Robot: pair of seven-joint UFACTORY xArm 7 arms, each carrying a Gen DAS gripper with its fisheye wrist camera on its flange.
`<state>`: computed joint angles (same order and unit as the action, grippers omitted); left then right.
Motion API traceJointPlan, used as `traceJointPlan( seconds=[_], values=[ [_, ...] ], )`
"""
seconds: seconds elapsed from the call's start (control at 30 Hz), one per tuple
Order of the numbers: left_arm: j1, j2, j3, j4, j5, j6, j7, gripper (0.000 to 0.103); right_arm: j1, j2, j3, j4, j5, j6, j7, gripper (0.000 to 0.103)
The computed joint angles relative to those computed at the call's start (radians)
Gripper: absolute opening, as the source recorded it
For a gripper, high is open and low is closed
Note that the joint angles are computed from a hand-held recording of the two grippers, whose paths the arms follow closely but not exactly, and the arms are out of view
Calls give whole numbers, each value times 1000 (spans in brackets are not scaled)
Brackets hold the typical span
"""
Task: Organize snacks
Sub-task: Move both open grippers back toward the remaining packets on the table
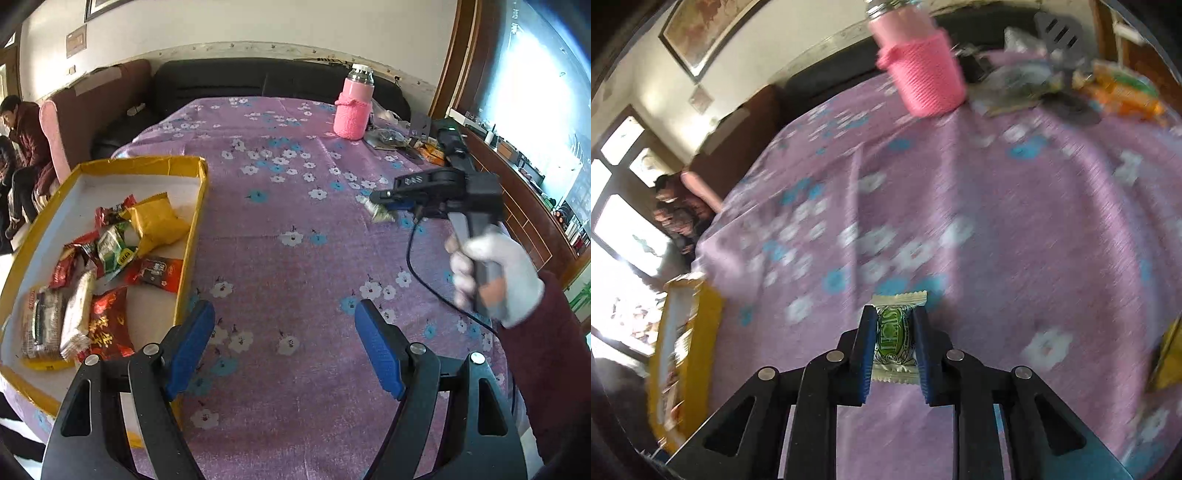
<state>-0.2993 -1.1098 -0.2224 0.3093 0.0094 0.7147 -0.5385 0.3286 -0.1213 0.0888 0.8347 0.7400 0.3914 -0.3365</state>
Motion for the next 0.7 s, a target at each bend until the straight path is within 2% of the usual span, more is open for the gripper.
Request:
traceJointPlan(
  seconds=[0.1,0.13,0.17,0.2,0.23,0.27,0.3,0.33,0.37,0.4,0.43,0.5,0.6,0.7],
  values=[
    [-18,4,21,-8,-18,-12,11,78,39,-64,-62,-22,157,173,-194,24],
    [-19,4,22,-8,-19,-13,15,78,20,-108,-58,-51,203,196,-245,23],
    [-18,4,22,-9,-20,-14,17,78,13,-149,-61,-81,212,180,-255,25],
    [-17,5,24,-10,-22,-17,18,78,-1,-206,-65,-122,208,148,-254,33],
    [-18,10,30,-12,-28,-23,19,78,-17,-255,-71,-159,193,103,-242,45],
    [-22,16,39,-14,-37,-32,22,78,-39,-299,-72,-195,160,41,-213,51],
    [-28,21,46,-17,-47,-40,25,78,-98,-346,-51,-238,85,-42,-142,63],
    [-36,31,53,-19,-59,-50,27,78,-142,-365,-36,-260,28,-82,-88,68],
    [-44,43,58,-18,-71,-59,29,78,-217,-381,-14,-280,-49,-109,-13,70],
    [-53,59,62,-16,-82,-70,32,78,-250,-386,-19,-285,-84,-102,24,70],
    [-59,73,63,-14,-91,-80,34,78,-249,-389,-59,-289,-84,-82,35,70],
    [-70,104,57,-2,-102,-92,35,78,-207,-384,-150,-296,-58,-47,27,70],
    [-76,126,42,15,-106,-91,30,78,-139,-343,-212,-284,-60,-40,26,70],
    [-76,122,23,27,-97,-77,20,78,-102,-269,-222,-249,-53,-55,49,70]
  ],
)
